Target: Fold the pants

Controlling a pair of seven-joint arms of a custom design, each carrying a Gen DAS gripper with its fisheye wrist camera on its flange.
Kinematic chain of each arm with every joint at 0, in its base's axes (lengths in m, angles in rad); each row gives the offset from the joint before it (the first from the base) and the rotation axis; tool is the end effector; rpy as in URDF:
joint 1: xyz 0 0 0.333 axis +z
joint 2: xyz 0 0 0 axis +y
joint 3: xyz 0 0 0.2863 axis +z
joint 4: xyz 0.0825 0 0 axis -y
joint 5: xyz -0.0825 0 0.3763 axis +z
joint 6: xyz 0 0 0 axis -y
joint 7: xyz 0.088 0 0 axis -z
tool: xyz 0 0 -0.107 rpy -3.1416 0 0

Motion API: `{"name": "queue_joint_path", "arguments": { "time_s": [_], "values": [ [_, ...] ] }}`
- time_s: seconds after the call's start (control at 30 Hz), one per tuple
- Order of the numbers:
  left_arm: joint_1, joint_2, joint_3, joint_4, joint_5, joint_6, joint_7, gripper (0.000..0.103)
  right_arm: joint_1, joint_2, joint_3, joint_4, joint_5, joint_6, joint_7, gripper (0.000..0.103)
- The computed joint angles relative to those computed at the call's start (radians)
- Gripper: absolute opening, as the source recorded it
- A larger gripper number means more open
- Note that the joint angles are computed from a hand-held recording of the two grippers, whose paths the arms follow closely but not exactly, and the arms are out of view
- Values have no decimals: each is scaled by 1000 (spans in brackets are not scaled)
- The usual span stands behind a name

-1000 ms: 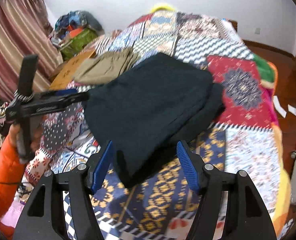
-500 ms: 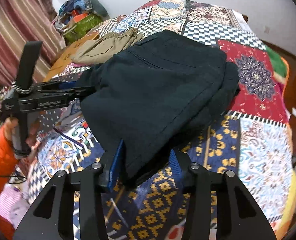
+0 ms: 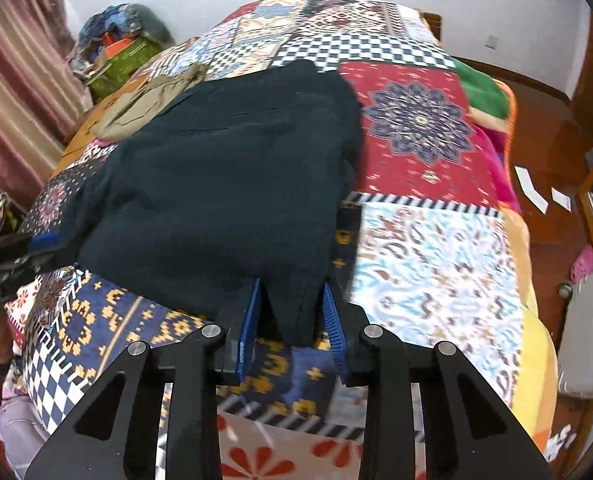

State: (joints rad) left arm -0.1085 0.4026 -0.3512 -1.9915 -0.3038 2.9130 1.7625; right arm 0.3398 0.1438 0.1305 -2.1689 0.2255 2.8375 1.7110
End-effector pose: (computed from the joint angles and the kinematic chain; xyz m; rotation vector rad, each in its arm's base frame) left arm 0.5802 -0.2524 0.3048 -1.7193 2.3557 -0.8672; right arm 0.5270 0.2534 0.3621 -1.9587 1.7253 -0.1558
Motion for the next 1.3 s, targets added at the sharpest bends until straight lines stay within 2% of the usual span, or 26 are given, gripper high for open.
{"name": "queue_joint_path", "arguments": {
  "time_s": [0.07, 0.1, 0.17, 0.3, 0.4, 0.53, 0.63, 0.67, 0.77, 0.8, 0.9, 0.97, 1.03, 1.1, 1.17, 1.23, 1.27, 1.3],
  "values": [
    [-31, -21, 39, -15, 31, -3, -51, 40, 0, -26, -5, -21, -2, -3, 14, 28],
    [-44, -27, 59, -18, 51, -9, -77, 36, 5, -38, -12, -31, -27, -5, 38, 28],
    [-54, -48, 88, -27, 85, -26, -119, 36, 11, -64, -23, -48, -75, -4, 82, 28],
    [-84, -73, 151, -29, 188, -8, -214, 36, 6, -109, -21, -74, -51, 40, 77, 29],
    [-38, -64, 103, -1, 159, 12, -184, 36, 7, -111, -14, -56, 2, 77, 33, 29],
    [-16, -14, 51, 71, 137, 6, -124, 36, 16, -60, 3, 5, 47, 99, -18, 29],
    [-37, 51, 41, 152, 137, -34, -113, 36, 13, 4, 30, 64, 97, 106, -63, 29],
    [-48, 64, 48, 165, 144, -38, -116, 36, 14, 37, 36, 92, 103, 99, -68, 29],
    [-149, 101, 153, 194, 252, -45, -212, 29, 30, 99, 20, 140, 52, 57, -25, 29],
    [-160, 115, 170, 197, 277, -56, -234, 29, 36, 116, 10, 147, 25, 43, -7, 27],
    [-125, 121, 144, 156, 283, -14, -227, 30, 8, 111, 40, 117, 52, 64, -44, 22],
    [-154, 94, 183, 115, 323, 15, -269, 30, 18, 90, 24, 93, 22, 65, -18, 14],
    [-157, 76, 194, 92, 347, 21, -293, 30, -2, 74, 40, 72, 57, 72, -38, 13],
    [-137, 61, 183, 73, 350, 16, -294, 32, 5, 49, 26, 45, 43, 74, -12, 13],
    [-142, 53, 203, 68, 388, 5, -344, 48, 20, 25, 0, 24, -7, 68, 37, 13],
    [-77, 44, 142, 58, 317, -5, -292, 47, -5, -2, 28, -2, 69, 73, -10, 17],
    [-76, 35, 142, 53, 310, -5, -289, 46, -4, -27, 25, -23, 73, 77, -5, 17],
    [-107, 21, 177, 52, 347, -5, -322, 43, 8, -41, 7, -33, 29, 74, 35, 18]
  ]
}}
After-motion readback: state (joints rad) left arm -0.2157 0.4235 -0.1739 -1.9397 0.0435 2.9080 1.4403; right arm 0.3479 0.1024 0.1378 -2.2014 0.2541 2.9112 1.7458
